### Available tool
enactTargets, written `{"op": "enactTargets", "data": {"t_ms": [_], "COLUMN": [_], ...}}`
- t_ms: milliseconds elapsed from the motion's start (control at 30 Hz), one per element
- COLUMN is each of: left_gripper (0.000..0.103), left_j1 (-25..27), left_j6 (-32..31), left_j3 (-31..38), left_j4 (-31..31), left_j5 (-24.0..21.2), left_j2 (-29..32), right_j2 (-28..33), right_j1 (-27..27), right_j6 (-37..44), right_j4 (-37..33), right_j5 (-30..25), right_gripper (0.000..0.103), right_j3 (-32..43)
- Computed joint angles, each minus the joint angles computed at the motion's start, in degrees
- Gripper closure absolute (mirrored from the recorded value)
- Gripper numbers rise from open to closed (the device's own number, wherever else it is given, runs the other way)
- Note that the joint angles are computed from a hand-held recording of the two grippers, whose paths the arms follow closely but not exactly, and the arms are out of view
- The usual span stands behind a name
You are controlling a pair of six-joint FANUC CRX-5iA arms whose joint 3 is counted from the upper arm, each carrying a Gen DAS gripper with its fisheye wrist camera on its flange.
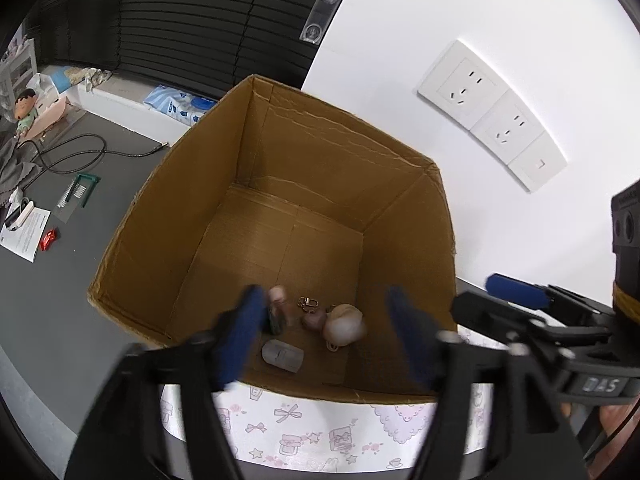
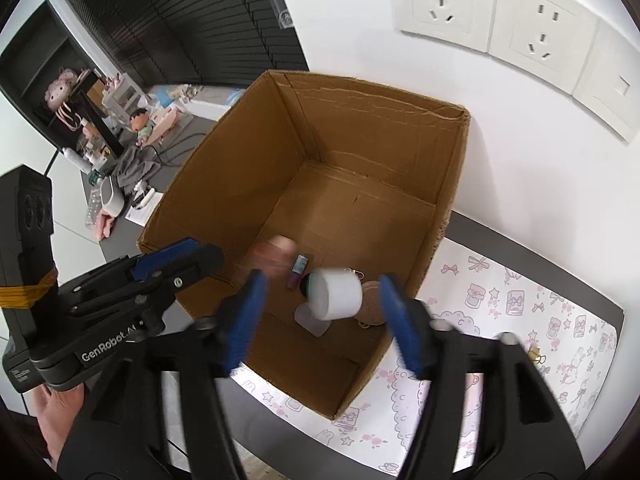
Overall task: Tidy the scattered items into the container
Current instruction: 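Move both open tools back from the box toward the black compact and clip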
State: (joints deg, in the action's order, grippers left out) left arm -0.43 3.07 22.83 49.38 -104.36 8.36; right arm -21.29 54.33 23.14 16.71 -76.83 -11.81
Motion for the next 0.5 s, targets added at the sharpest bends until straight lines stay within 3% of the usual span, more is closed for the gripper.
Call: {"op": "enactTargets", "data": {"t_ms": [33,167,500], "left_gripper": [0.021,0.017,0.013], "left_j1": [0.16,1.24,5.18], "left_j6": [0.24,0.04,-6.17], "left_j3": [-0.06,-1.84,-10.27], "left_j4": [0.23,0.9,3.52], "left_j5": [-0.2,0.49,3.48], "left_j2": [-0.01,-1.48,-7.99], "right_j2": [-0.58,-3.4,-9.95], "right_j1": [0.33,2.25,9.39], "right_j6": [-0.63,-3.35,-12.05], "right_j4": [0.41,2.46,8.41], "right_j5": [0.04,-0.21,-7.35], "right_gripper": [0.021,0.0,0.0], "right_j3": [-0.39,-2.3,-7.14]}}
